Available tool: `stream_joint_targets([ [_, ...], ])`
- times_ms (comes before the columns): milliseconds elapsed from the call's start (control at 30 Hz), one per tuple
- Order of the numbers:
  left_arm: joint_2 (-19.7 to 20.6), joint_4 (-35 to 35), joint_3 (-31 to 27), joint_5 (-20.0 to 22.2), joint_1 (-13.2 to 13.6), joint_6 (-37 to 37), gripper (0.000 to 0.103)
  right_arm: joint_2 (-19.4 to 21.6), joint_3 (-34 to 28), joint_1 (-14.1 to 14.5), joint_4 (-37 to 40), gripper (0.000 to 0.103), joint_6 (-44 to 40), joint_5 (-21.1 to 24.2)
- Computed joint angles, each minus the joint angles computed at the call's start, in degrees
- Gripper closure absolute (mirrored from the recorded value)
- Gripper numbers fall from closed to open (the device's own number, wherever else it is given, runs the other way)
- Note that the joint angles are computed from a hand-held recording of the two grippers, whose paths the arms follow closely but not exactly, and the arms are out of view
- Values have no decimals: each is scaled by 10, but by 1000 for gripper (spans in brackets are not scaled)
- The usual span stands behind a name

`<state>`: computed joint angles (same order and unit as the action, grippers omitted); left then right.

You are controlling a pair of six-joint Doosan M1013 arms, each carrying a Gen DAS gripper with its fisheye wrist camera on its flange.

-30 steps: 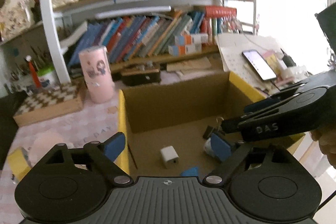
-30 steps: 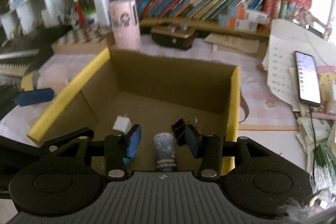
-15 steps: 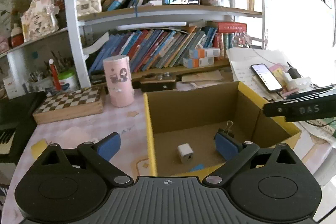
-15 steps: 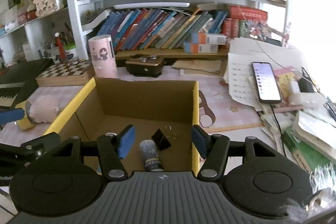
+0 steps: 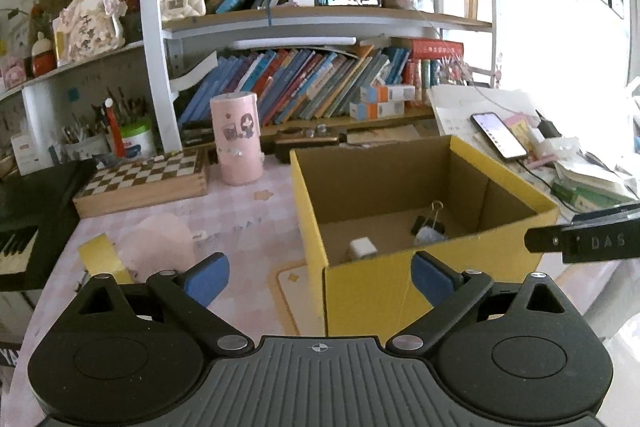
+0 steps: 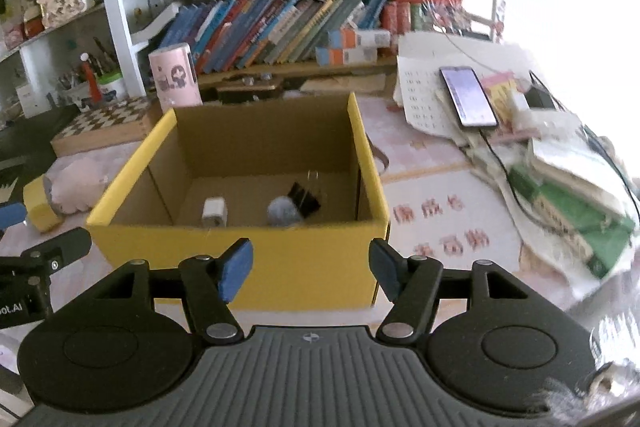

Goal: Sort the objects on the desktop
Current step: 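Lift both open tools up and away from the yellow box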

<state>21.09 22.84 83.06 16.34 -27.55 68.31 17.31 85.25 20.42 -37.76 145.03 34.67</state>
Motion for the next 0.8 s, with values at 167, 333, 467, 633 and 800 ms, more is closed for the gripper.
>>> stream_joint_targets([
  [167,-12,-45,20,-2,7,52,4,-4,12,23,-18,39,47,28],
  [333,-26,-87,41,-1,14,109,4,-6,19,45,-34,39,93,53],
  [467,-40,-133,60,4,21,164,4,-7,22,62,-32,36,110,70],
  [633,-55,-186,80,10,28,231,4,-8,26,84,-33,35,123,88],
  [800,-68,-229,96,17,37,284,4,-8,27,103,-35,34,135,102],
])
